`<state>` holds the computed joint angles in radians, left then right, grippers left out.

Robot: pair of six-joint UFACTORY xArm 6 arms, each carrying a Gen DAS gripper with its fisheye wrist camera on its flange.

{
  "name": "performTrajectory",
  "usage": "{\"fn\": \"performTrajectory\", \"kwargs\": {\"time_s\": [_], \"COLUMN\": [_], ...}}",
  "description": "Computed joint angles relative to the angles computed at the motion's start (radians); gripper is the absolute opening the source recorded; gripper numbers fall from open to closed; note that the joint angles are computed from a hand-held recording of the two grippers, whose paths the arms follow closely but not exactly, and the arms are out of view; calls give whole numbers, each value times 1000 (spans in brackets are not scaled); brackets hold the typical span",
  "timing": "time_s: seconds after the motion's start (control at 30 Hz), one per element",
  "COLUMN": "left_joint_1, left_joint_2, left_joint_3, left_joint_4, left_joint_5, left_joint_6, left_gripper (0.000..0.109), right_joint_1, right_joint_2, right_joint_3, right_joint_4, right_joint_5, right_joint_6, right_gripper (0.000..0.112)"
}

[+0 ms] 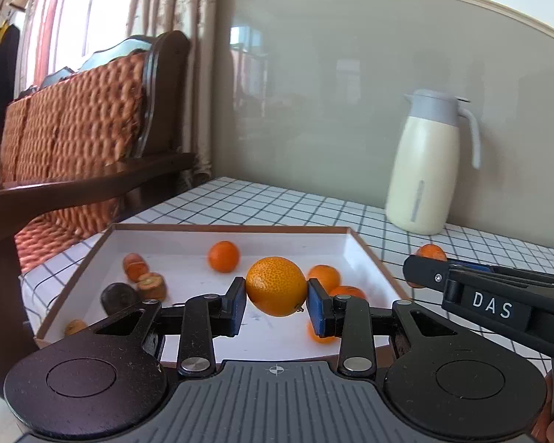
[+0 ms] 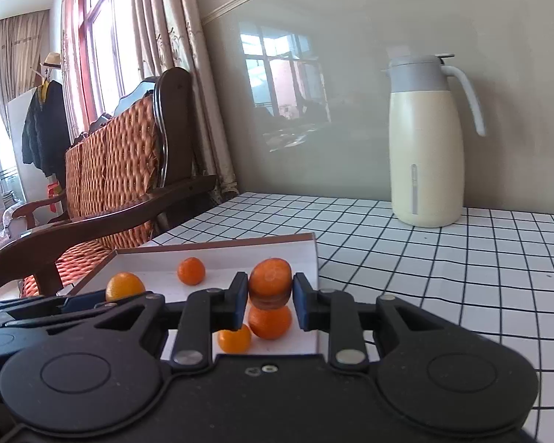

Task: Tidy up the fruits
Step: 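Carry the orange and carrot piece over the white tray with both tools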

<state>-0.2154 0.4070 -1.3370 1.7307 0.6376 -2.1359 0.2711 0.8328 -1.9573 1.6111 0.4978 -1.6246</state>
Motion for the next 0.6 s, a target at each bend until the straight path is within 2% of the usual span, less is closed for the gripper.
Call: {"fn": "performTrajectory", "kwargs": {"time_s": [0.43,0.6], "left_joint_1": [47,77], "left_joint_2": [-29,-17], "left_joint_3": [44,27], "left_joint_4": [-4,-13], "left_joint_5": [47,32], "left_joint_6": [-25,-25], "left_gripper": [35,35], "right_joint_1": [40,52], "right_joint_2": [57,91], "right_joint_3": [-79,-128], "right_joint_4": [-9,-35], "right_joint_5": [-18,-27], "right_joint_6": [29,59], "right_gripper": [18,18]}}
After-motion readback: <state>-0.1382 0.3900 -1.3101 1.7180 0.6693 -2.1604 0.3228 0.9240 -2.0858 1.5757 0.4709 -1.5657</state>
